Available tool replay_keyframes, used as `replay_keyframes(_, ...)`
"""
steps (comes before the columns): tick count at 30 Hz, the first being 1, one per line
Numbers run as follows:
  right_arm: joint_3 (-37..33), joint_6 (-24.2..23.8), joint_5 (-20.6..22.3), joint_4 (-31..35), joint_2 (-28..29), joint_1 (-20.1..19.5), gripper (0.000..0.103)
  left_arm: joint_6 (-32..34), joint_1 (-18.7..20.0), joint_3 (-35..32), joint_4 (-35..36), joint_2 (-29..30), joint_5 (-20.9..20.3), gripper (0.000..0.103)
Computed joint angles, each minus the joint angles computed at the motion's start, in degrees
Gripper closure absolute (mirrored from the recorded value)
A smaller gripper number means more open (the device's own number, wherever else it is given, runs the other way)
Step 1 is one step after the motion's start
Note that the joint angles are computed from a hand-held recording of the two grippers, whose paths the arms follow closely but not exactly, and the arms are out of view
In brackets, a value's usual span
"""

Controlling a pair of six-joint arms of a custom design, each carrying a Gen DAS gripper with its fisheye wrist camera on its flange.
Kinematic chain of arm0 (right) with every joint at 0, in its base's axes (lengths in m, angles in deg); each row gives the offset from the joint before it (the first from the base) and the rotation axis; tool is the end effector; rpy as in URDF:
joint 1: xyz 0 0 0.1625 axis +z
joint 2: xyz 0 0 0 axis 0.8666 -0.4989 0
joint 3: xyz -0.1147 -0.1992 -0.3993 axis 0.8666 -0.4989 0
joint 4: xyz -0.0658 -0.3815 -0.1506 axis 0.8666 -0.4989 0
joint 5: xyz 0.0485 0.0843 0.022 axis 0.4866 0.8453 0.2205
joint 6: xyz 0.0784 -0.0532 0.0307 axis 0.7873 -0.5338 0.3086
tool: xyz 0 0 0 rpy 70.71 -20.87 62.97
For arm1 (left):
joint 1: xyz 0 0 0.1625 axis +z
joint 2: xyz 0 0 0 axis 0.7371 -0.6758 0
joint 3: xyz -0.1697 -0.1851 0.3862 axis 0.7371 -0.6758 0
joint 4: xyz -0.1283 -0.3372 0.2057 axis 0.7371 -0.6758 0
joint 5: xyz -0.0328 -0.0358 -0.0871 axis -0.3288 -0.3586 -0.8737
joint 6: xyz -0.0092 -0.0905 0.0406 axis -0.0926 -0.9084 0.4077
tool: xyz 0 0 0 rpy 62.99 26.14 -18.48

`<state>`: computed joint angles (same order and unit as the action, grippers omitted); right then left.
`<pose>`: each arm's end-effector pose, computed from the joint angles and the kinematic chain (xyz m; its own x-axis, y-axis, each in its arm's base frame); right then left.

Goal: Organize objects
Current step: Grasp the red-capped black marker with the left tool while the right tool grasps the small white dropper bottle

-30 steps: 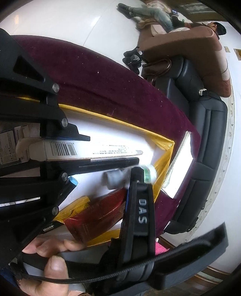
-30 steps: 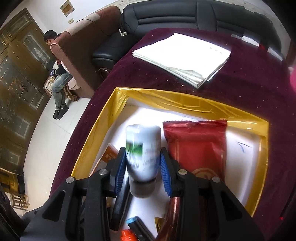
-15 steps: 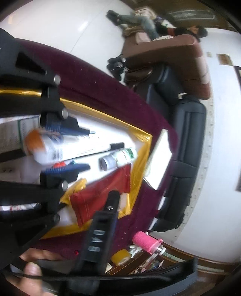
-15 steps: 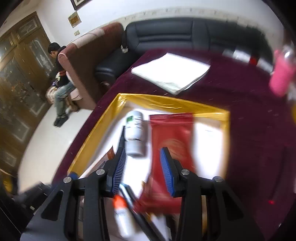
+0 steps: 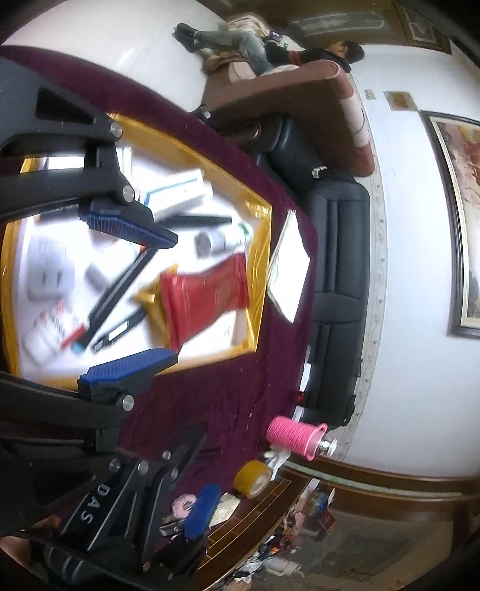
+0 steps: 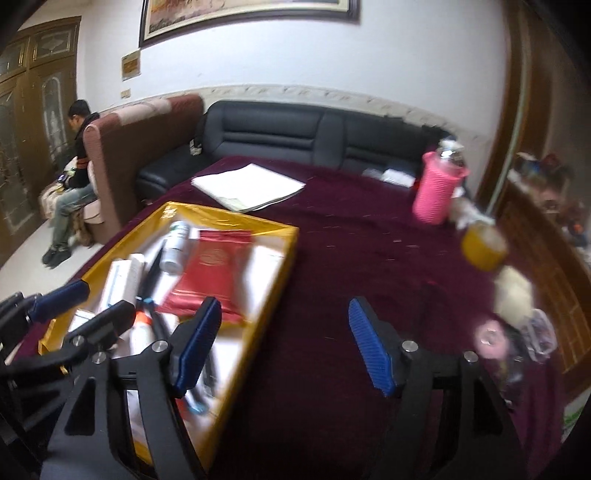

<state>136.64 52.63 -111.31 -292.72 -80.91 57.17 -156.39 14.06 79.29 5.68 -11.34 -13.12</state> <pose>0.3528 -0.5333 -0.0441 -0.6203 -0.2673 0.7374 -0.7147 0.5799 -0.3910 -0.0416 -0.5075 0.2376 -0.7686 0.0046 -0.6397 0.4998 0.6285 -0.5960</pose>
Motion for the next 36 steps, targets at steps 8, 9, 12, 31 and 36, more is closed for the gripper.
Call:
replay_keyframes(8, 8.7, -4.5, 1.3, -12.7, -5.0, -3.0, 0.030, -2.7, -6.5, 0.2, 1.4, 5.8, -4.0, 0.053)
replay_keyframes(9, 9.5, -4.8, 1.4, -13.8, -5.3, -3.4, 0.029, -2.7, -7.3, 0.1, 1.3, 6.7, -4.7, 0.053)
replay_keyframes(12, 12.0, -6.4, 3.1, -16.5, -7.0, -5.3, 0.029, -3.4, -8.9, -0.5, 1.8, 9.1, -6.0, 0.053)
replay_keyframes(31, 25.2, -2.6, 29.5, -7.6, -25.5, -24.2, 0.029, -5.9, -7.8, -27.2, 24.9, 33.1, -0.6, 0.053)
replay_keyframes(36, 25.8, -1.5, 31.2, -4.4, -27.1, -24.7, 0.029, -6.8, -5.9, -37.4, 31.0, 40.0, 0.9, 0.054)
